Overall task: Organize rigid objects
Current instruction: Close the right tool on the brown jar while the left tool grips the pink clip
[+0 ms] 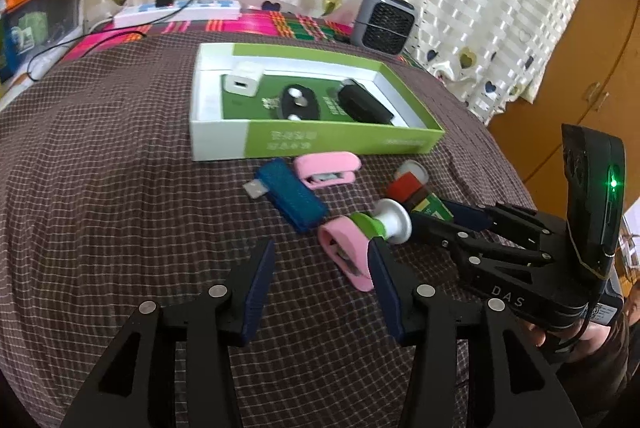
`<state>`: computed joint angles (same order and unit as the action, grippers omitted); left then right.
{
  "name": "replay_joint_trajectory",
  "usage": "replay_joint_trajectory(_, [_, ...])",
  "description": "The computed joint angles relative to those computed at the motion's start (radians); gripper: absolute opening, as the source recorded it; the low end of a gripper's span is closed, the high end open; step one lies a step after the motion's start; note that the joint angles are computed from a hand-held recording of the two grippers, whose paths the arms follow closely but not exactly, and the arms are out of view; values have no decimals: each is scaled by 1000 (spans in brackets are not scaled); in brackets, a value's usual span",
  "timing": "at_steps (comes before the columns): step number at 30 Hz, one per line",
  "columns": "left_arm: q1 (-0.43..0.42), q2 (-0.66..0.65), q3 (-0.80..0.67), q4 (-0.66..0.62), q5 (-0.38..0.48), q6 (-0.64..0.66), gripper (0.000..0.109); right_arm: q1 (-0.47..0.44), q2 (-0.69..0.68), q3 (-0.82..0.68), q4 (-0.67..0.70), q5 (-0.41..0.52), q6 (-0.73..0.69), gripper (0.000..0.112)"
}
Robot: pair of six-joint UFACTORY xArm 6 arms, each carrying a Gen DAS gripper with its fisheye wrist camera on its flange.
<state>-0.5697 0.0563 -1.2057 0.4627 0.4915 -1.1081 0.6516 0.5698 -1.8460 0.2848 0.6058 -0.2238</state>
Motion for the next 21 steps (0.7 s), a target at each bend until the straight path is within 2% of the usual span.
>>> replay_joint_trajectory(4, [-16, 31, -29, -41, -8, 54, 48, -4, -18, 32, 14, -12, -8, 33])
replay_joint_trajectory(11, [-42, 86, -114, -7, 113, 52, 48, -10, -51, 83, 12, -42, -14, 33])
replay_joint_trajectory(21, [-35, 76, -101, 4, 153, 27, 48, -15, -75, 125, 25, -67, -26, 33])
